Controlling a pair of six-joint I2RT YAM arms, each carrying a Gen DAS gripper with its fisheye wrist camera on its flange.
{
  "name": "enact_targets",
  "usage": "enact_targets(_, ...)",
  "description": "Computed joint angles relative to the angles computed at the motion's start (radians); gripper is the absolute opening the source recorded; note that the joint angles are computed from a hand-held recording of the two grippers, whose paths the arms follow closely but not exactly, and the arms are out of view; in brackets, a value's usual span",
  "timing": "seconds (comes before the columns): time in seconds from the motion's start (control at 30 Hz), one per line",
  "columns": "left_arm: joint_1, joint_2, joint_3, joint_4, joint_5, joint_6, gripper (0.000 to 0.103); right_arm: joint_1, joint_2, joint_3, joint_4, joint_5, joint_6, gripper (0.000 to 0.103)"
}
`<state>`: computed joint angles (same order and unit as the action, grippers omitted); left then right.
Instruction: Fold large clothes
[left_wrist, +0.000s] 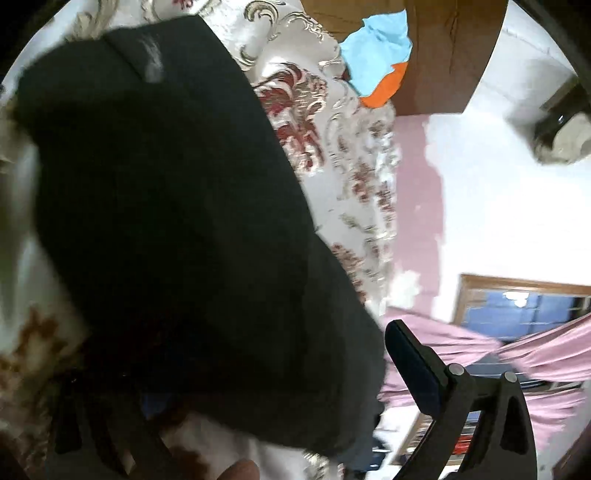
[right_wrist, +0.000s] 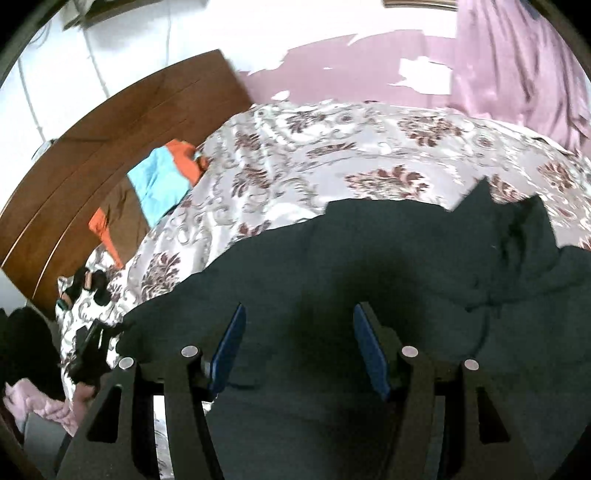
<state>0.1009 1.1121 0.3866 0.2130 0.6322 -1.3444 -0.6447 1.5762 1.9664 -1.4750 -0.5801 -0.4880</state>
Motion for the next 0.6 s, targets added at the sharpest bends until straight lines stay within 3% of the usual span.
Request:
enact_targets(0.07,-0.017,0.029,-0.01,0.062,-0.016,-0.024,0.101,0.033,0.004,-0.01,0.011,0.017,0.011,0.056)
enact_targets(0.17,-0.044,0.039,0.019,0.032,-0.042,0.006,0.101,0.063,-0.003,-0.047,0.039,0.039,0.028,0.056)
enact_targets(0.23,-0.066,0.048,0.066,-0.041,-0.074,0.079,0.083,0.078,-0.011,-0.082,0.069,0.05,0.044,0.056)
enact_targets(0.3,-0.085,0.063,0.099,-0.081,-0.084,0.124,0.037,0.097,-0.021,-0.117,0.098,0.065,0.055,0.056)
enact_targets(0.37,-0.071,0.059,0.08,-0.052,-0.073,0.118,0.019,0.115,-0.036,-0.156,0.133,0.087,0.05,0.056)
enact_targets(0.47,-0.035,0.012,0.057,-0.038,-0.049,0.114,0.008,0.144,-0.05,-0.189,0.179,0.126,0.026,0.055)
enact_targets(0.53,-0.04,-0.041,0.099,-0.111,-0.087,0.164,0.007,0.182,-0.035,-0.193,0.192,0.173,0.01,0.054)
enact_targets(0.6,-0.05,-0.095,0.139,-0.183,-0.121,0.215,0.006,0.209,-0.019,-0.19,0.199,0.187,-0.005,0.043)
